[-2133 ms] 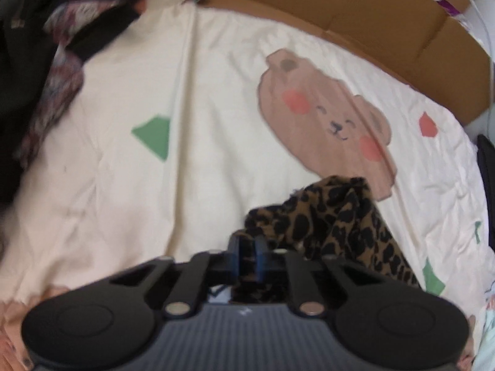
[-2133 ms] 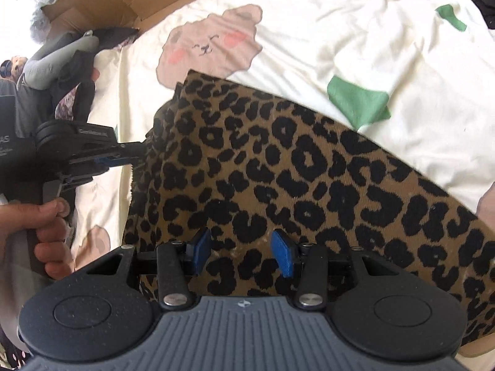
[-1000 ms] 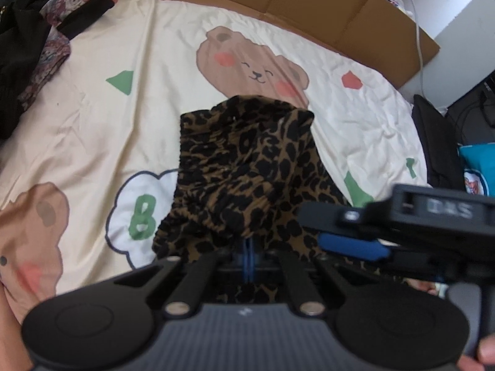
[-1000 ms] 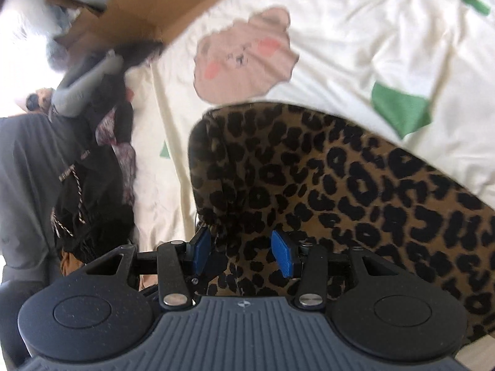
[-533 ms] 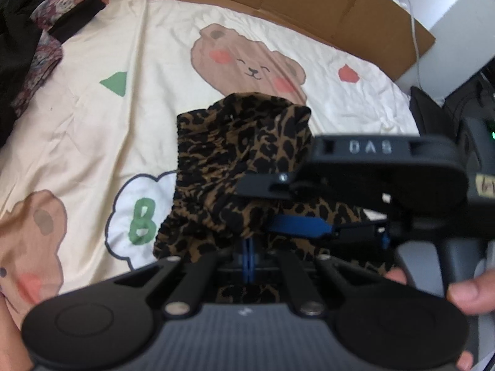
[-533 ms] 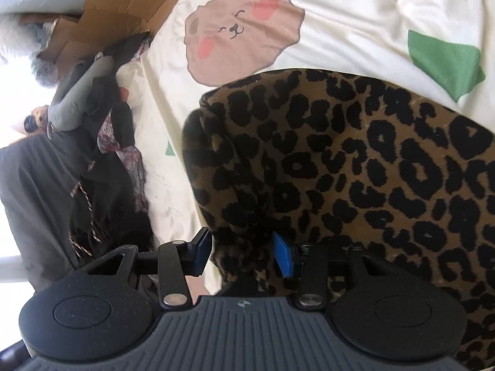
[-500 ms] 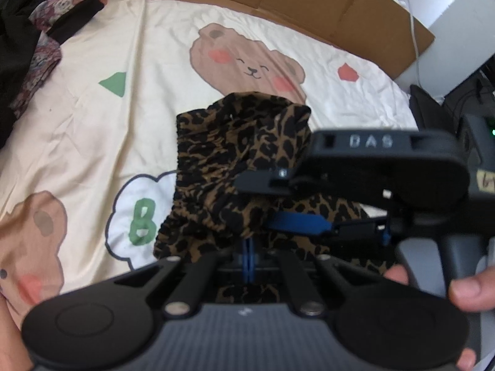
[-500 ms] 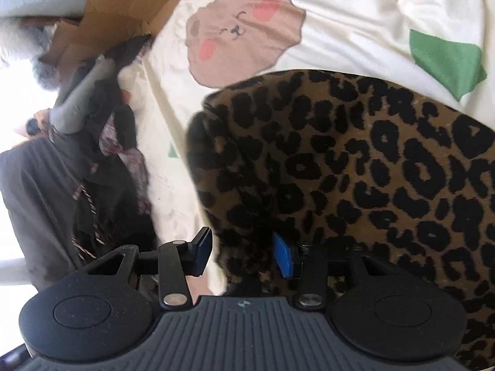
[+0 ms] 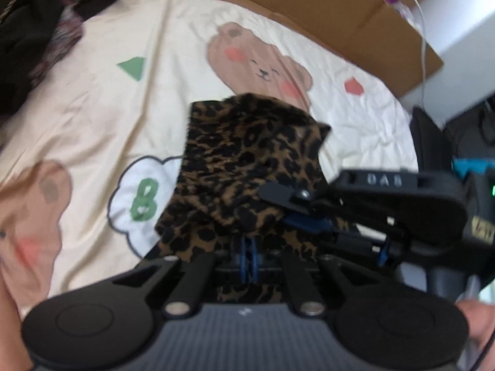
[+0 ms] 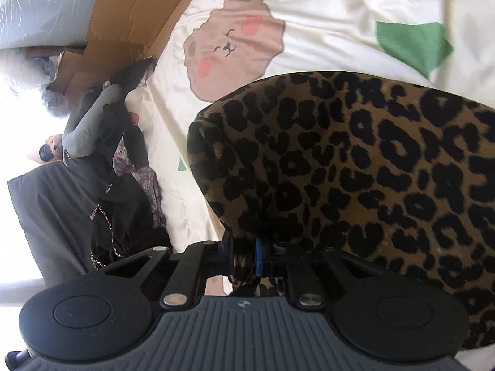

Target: Fold clothes

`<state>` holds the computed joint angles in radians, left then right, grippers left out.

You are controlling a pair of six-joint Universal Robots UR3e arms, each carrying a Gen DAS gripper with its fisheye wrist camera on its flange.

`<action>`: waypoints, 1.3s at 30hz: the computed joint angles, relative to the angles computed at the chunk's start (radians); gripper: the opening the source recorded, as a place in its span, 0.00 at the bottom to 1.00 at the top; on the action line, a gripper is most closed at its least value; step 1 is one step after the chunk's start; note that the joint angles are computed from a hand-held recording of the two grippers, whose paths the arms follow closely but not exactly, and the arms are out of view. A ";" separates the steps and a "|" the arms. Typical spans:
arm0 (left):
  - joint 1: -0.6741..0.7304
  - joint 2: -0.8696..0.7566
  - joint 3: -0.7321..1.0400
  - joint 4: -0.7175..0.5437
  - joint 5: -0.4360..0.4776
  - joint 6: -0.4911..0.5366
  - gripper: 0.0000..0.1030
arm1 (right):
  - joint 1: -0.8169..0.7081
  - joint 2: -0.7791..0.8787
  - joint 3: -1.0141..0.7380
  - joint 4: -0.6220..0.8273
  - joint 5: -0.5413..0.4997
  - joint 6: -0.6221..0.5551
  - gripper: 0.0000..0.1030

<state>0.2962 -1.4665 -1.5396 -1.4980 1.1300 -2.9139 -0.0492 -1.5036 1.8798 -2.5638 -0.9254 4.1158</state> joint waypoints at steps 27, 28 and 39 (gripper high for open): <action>0.184 0.260 -0.293 0.024 -0.128 -0.548 0.41 | -0.066 -0.360 0.501 -0.283 0.075 0.459 0.10; 0.190 0.272 -0.304 0.018 -0.136 -0.552 0.41 | -0.066 -0.364 0.517 -0.306 0.077 0.485 0.10; 0.192 0.312 -0.363 0.008 -0.123 -0.553 0.20 | -0.048 -0.471 0.563 -0.203 0.110 0.498 0.10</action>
<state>0.4885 -1.1541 -1.9031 -1.4896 1.0074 -3.4669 -0.0973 -1.9749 2.4427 -2.7671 -0.8150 4.6140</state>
